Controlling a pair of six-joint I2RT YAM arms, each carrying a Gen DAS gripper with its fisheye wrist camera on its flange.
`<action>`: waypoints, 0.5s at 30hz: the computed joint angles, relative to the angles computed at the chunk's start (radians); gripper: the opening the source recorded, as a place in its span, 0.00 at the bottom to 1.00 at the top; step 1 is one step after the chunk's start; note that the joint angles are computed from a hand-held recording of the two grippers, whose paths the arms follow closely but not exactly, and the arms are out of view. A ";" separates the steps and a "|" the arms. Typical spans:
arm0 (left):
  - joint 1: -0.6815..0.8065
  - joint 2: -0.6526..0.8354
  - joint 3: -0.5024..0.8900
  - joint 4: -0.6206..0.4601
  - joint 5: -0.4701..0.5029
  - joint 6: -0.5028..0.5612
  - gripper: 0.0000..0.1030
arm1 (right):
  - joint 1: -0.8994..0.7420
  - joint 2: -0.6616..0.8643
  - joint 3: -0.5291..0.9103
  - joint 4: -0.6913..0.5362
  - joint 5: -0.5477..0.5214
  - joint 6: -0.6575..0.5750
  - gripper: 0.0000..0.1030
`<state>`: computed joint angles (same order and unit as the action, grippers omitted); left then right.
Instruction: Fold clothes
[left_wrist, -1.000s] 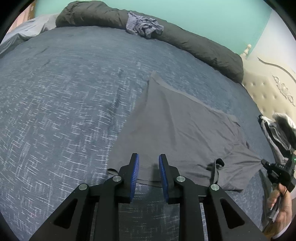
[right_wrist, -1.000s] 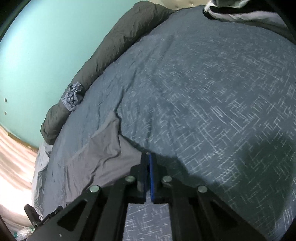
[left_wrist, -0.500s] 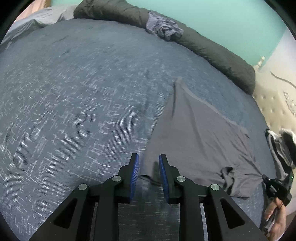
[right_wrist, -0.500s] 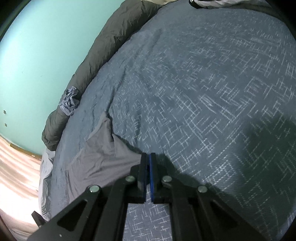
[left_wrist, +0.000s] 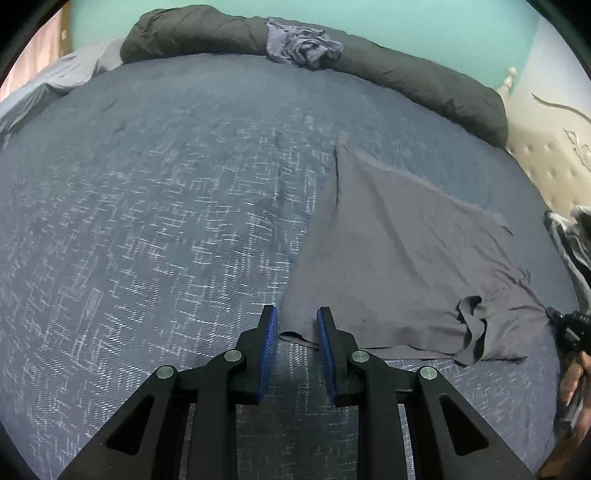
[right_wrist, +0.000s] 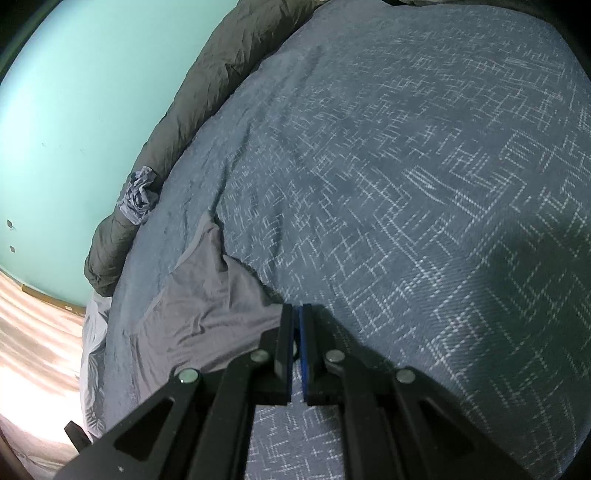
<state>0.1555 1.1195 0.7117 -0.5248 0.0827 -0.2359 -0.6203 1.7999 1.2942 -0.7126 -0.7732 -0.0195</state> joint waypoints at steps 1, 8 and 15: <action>-0.005 0.008 -0.002 0.005 0.004 -0.001 0.18 | -0.005 0.002 0.001 -0.002 -0.003 -0.004 0.03; 0.031 -0.031 -0.002 0.013 0.007 0.009 0.02 | -0.009 0.008 -0.004 0.014 -0.016 0.003 0.03; 0.168 0.013 -0.015 0.056 0.120 -0.029 0.02 | -0.013 0.012 -0.010 0.018 -0.022 -0.003 0.03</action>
<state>0.3234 1.1322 0.6967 -0.4683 0.2030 -0.2646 -0.6331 1.8121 1.2842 -0.6949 -0.7951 -0.0223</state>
